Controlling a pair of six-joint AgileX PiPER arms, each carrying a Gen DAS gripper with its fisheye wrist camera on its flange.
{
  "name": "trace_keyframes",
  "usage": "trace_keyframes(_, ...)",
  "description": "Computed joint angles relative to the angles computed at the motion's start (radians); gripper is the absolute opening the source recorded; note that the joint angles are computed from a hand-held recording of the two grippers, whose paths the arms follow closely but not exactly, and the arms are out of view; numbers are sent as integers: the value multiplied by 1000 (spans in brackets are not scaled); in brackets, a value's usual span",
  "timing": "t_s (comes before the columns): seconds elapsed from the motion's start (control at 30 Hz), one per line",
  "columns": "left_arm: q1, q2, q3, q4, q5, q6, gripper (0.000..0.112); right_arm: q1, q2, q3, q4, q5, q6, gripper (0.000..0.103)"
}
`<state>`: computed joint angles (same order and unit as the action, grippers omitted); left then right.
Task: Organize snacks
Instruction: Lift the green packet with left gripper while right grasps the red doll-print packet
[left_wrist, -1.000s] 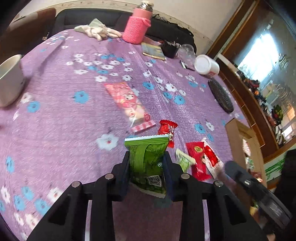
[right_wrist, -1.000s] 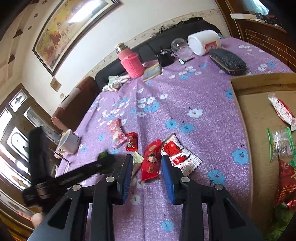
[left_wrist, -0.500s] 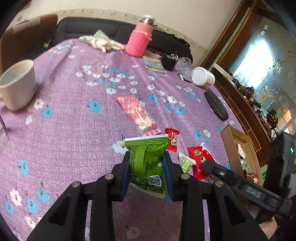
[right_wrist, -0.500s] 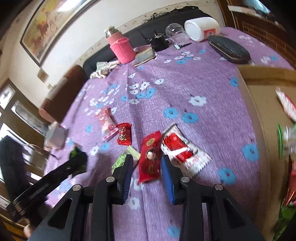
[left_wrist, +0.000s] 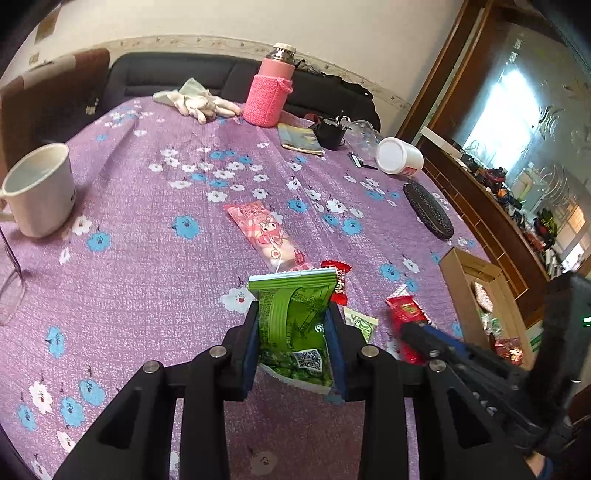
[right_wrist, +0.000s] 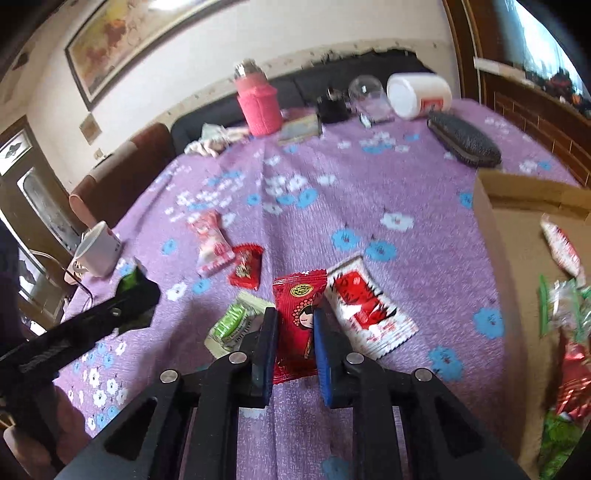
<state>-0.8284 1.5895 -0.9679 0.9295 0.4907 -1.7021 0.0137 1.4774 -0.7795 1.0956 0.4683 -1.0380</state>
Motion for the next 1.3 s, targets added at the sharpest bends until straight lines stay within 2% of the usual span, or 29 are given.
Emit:
trace_keyframes(0.13, -21, 25, -25, 15, 41, 6, 32, 0, -16, 13, 41, 11, -57, 20)
trace_keyframes(0.23, -35, 41, -42, 20, 69, 17, 32, 49, -31, 29, 4, -53, -43, 20)
trace_keyframes(0.5, -46, 51, -50, 22, 82, 25, 32, 111, -77, 65, -35, -156, -28, 20)
trace_keyframes(1.1, -49, 54, -51, 23, 94, 23, 32, 165, -103, 87, -152, -255, 69, 20)
trace_keyframes(1.3, -49, 53, -48, 33, 101, 18, 32, 182, -107, 89, -233, -277, 153, 20)
